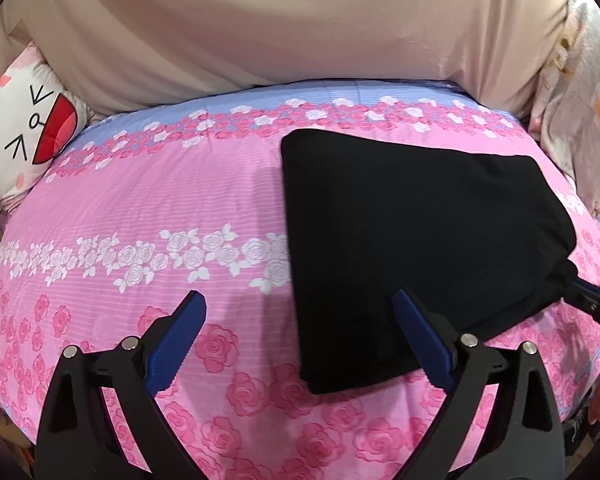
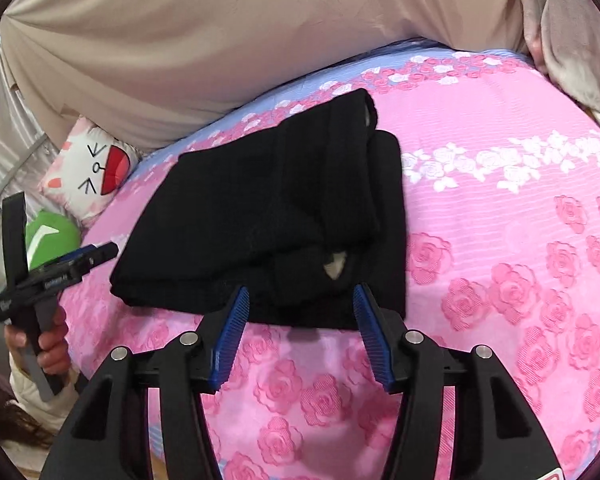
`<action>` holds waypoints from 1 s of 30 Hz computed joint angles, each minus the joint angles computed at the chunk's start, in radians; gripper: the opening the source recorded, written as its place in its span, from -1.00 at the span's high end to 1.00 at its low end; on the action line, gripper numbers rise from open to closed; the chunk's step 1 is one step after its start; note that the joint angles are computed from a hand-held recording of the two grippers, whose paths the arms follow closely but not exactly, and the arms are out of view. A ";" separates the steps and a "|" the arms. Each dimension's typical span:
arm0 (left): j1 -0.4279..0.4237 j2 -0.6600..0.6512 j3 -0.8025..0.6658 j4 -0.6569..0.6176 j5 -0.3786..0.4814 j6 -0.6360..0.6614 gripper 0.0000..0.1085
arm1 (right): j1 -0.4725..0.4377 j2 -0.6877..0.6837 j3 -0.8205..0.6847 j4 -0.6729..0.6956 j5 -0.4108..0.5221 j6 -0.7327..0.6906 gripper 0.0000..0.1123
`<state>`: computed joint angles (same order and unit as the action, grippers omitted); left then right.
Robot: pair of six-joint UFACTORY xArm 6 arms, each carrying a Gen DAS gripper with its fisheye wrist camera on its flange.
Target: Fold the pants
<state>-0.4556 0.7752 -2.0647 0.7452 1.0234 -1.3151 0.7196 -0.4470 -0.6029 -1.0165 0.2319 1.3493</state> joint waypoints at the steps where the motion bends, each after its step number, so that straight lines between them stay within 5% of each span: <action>1: -0.004 0.017 -0.026 -0.003 0.013 0.015 -0.72 | -0.001 0.005 -0.003 -0.016 -0.004 0.013 0.06; 2: -0.007 0.039 -0.058 -0.010 0.029 0.031 -0.72 | -0.015 0.031 -0.027 -0.028 -0.018 0.013 0.07; 3: -0.008 0.064 -0.093 -0.021 0.043 0.050 -0.72 | -0.021 0.043 -0.037 -0.036 -0.029 0.016 0.30; 4: -0.008 0.085 -0.121 -0.030 0.055 0.063 -0.72 | -0.024 0.062 -0.053 -0.035 -0.027 0.007 0.82; 7: -0.003 0.142 -0.195 -0.068 0.095 0.099 -0.74 | 0.020 0.057 -0.092 -0.089 0.060 0.033 0.85; 9: 0.002 0.130 -0.165 -0.077 0.071 0.096 -0.78 | 0.057 -0.003 -0.081 -0.174 0.132 0.096 0.85; 11: 0.002 0.131 -0.160 -0.075 0.064 0.094 -0.79 | 0.027 0.008 -0.064 -0.109 0.176 0.048 0.84; 14: 0.002 0.153 -0.192 -0.081 0.077 0.107 -0.79 | -0.042 0.011 -0.020 -0.086 0.074 0.085 0.81; 15: 0.001 0.157 -0.198 -0.079 0.082 0.112 -0.79 | -0.031 -0.013 -0.015 -0.102 0.093 0.104 0.65; 19: 0.005 0.138 -0.163 -0.076 0.062 0.100 -0.81 | 0.074 -0.102 -0.033 -0.250 0.288 0.237 0.36; 24: 0.016 0.102 -0.093 -0.076 0.005 0.079 -0.80 | 0.045 -0.022 -0.075 -0.197 0.236 0.194 0.24; 26: 0.025 0.069 -0.037 -0.083 -0.032 0.072 -0.53 | 0.038 0.015 -0.087 -0.176 0.212 0.188 0.22; 30: 0.054 -0.051 0.147 -0.062 -0.069 -0.027 -0.50 | 0.038 0.048 -0.108 -0.195 0.167 0.214 0.21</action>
<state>-0.4014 0.7238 -1.9177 0.6832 0.9548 -1.3419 0.7574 -0.3994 -0.7113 -1.2118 0.3992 1.5634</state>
